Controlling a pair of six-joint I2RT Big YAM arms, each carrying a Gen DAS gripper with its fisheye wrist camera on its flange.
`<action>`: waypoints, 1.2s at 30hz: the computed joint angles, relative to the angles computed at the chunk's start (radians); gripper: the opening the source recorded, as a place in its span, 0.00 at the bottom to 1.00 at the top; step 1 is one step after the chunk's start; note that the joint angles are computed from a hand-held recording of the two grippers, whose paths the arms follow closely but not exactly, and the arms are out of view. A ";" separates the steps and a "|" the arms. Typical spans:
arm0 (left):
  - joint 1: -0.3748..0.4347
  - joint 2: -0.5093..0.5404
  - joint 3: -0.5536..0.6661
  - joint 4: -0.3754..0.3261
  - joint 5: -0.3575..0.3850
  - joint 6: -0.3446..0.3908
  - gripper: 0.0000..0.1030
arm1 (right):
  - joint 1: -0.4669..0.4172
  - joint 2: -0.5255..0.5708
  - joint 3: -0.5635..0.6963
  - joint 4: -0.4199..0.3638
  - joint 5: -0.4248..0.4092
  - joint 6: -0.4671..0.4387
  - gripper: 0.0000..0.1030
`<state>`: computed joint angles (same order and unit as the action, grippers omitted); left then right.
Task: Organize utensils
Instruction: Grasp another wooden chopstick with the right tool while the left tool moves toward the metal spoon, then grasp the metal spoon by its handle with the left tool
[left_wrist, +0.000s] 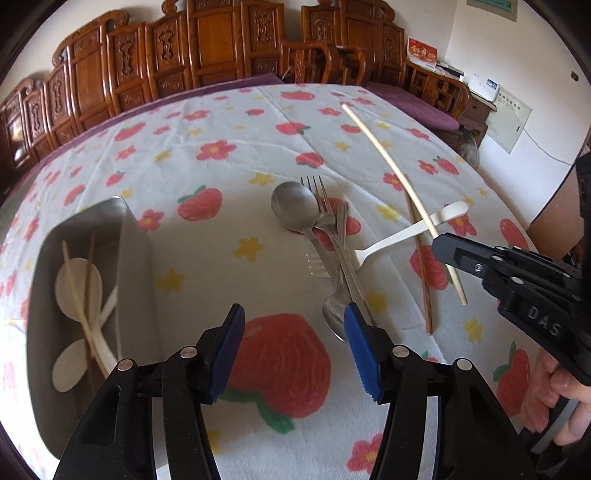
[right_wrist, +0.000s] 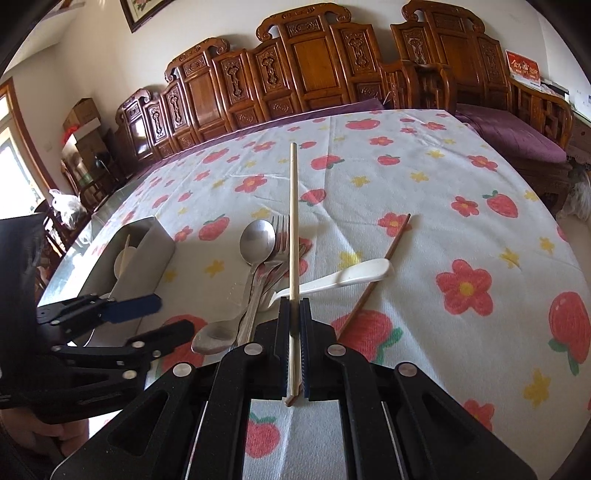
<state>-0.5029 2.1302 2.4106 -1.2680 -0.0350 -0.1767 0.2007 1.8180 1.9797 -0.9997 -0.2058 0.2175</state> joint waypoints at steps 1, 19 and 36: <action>0.001 0.012 0.017 -0.011 0.008 -0.006 0.48 | -0.001 0.001 0.001 -0.001 -0.003 0.002 0.06; -0.001 0.081 0.115 -0.084 0.098 -0.054 0.09 | 0.002 0.005 0.008 -0.001 0.000 0.011 0.06; -0.014 -0.053 -0.031 -0.055 -0.043 0.005 0.01 | 0.015 -0.022 -0.028 -0.003 0.027 -0.009 0.06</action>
<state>-0.5170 2.0773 2.3797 -1.3234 -0.0783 -0.1715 0.2160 1.7962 1.9518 -1.0032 -0.1788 0.2088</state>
